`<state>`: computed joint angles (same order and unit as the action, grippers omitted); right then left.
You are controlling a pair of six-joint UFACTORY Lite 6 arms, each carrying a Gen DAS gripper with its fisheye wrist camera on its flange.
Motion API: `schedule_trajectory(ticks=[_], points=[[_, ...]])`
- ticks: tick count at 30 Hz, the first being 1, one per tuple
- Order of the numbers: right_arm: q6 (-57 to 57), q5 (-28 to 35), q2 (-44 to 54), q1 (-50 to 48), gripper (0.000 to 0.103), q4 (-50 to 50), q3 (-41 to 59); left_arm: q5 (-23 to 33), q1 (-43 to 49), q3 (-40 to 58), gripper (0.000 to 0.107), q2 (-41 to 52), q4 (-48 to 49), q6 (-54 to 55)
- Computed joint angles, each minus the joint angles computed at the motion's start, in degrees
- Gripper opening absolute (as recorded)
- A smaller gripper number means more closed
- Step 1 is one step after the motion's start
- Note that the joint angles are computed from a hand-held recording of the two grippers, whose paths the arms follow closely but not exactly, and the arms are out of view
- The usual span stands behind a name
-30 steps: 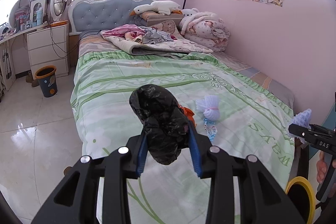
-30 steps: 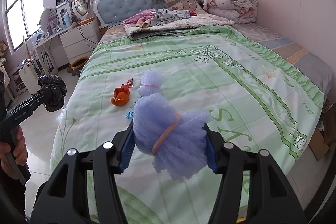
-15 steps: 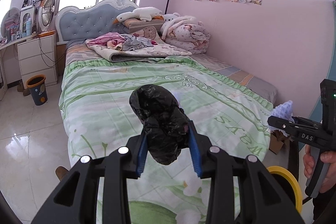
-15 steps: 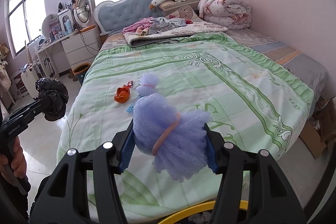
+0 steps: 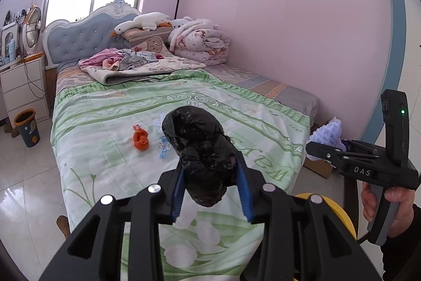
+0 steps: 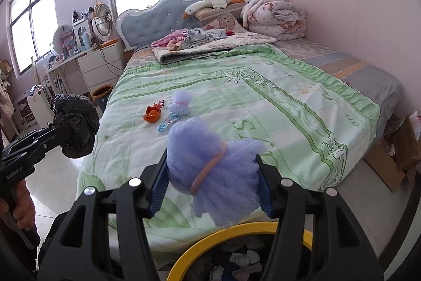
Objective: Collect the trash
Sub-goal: 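Carry lavender mesh in right tool and black bag in left tool over bin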
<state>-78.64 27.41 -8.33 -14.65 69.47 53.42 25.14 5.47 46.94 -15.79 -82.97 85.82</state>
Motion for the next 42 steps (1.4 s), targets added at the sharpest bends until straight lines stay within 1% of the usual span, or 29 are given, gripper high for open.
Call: schedule_trajectory(ticks=[6, 10, 13, 16, 20, 26, 36, 42], points=[[-1.23, 4.39, -3.69, -5.75, 0.055, -0.25, -3.14, -2.78, -5.03, -1.93, 0.033, -3.92, 4.41, -4.47], [-2.78, 7.66, -5.50, -9.93, 0.055, -0.42, -5.14, -6.13, -9.88, -2.78, 0.033, -4.48, 6.78, -6.57], [-3.65, 9.90, -5.91, -12.82, 0.055, -0.77, -6.09, -5.29, -12.14, -2.11, 0.033, -3.13, 9.83, -10.60], [-5.39, 12.45, -6.57, -16.18, 0.055, -0.60, -7.44, -5.27, -14.38, -1.51, 0.033, -1.14, 11.39, -12.38], [-6.90, 15.40, -6.92, -20.41, 0.055, -1.33, -8.97, -7.49, -18.25, -1.45, 0.033, 1.41, 12.98, -13.89], [-9.67, 19.13, -6.57, -26.25, 0.055, -2.22, -10.85, -6.43, -21.72, 0.06, 0.033, 6.55, 17.24, -19.18], [-14.53, 23.54, -2.88, -33.91, 0.056, -2.92, -12.16, -9.25, -28.78, 0.69, 0.033, 11.44, 19.68, -23.81], [-14.55, 24.76, 1.08, -36.06, 0.057, -3.17, -10.30, -8.80, -30.59, 1.30, 0.033, 14.00, 17.04, -22.49]])
